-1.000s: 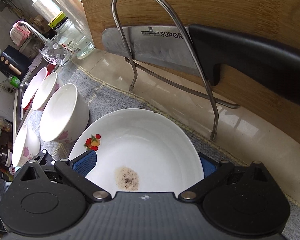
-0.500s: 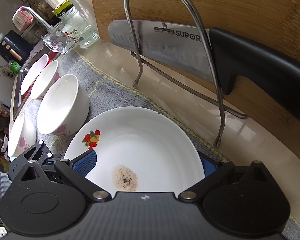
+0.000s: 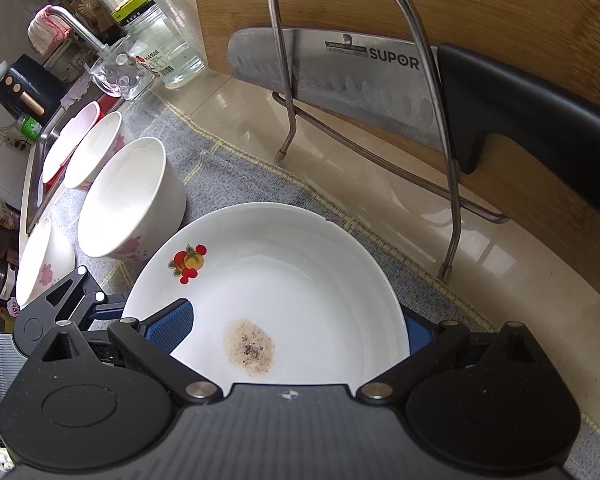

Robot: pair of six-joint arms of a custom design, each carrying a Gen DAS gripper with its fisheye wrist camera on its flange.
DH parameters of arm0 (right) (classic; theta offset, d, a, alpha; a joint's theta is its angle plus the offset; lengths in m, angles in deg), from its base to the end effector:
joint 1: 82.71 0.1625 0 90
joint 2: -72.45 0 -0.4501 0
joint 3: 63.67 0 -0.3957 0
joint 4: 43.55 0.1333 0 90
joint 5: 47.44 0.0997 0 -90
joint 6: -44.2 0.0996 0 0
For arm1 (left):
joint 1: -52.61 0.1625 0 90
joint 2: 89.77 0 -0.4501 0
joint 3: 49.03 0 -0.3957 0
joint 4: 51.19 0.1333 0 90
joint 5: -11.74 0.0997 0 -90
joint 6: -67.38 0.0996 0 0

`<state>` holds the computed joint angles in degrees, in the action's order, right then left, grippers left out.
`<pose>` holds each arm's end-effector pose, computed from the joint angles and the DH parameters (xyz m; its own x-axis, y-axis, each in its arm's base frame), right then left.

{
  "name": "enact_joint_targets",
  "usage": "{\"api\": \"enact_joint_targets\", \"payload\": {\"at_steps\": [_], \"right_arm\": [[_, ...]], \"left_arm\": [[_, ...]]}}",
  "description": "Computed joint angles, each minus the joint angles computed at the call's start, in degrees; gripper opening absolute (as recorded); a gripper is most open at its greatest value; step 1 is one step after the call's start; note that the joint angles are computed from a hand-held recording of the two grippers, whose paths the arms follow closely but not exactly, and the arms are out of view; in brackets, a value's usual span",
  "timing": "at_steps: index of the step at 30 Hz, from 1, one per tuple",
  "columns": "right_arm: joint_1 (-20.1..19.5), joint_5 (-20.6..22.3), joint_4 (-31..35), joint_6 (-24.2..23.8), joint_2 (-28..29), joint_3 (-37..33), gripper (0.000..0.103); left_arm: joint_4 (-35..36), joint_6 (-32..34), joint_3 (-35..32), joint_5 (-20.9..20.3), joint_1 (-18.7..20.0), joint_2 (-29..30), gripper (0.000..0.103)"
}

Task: Organize plates and bowls
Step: 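Lift the stained plate with the right gripper and carry it toward the stack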

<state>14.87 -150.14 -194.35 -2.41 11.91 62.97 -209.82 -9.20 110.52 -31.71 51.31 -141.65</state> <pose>0.1727 -0.4532 0.0867 -0.5670 -0.8195 0.0833 -0.7910 0.5699 0.2225 -0.1967 -0.2012 0.0236 -0.6456 0.1743 -0.7435 0.6401 0.6546 -0.4023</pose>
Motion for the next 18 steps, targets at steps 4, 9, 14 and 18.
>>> {"api": "enact_joint_targets", "payload": {"at_steps": [4, 9, 14, 18], "right_arm": [[0.1, -0.2, -0.3, 0.2, -0.4, 0.8, 0.103], [0.0, 0.2, -0.1, 0.5, -1.0, 1.6, 0.103], [0.0, 0.1, 0.1, 0.5, -1.7, 2.6, 0.103], [0.0, 0.6, 0.7, 0.6, -2.6, 3.2, 0.103]], "left_arm": [[2.0, -0.5, -0.1, -0.8, -0.7, -0.9, 0.102], [5.2, -1.5, -0.2, -2.2, -2.4, -2.2, 0.102], [7.5, -2.5, -0.4, -3.7, -3.7, -3.3, 0.102], [9.7, -3.4, -0.7, -4.9, -4.9, -4.3, 0.102]]}}
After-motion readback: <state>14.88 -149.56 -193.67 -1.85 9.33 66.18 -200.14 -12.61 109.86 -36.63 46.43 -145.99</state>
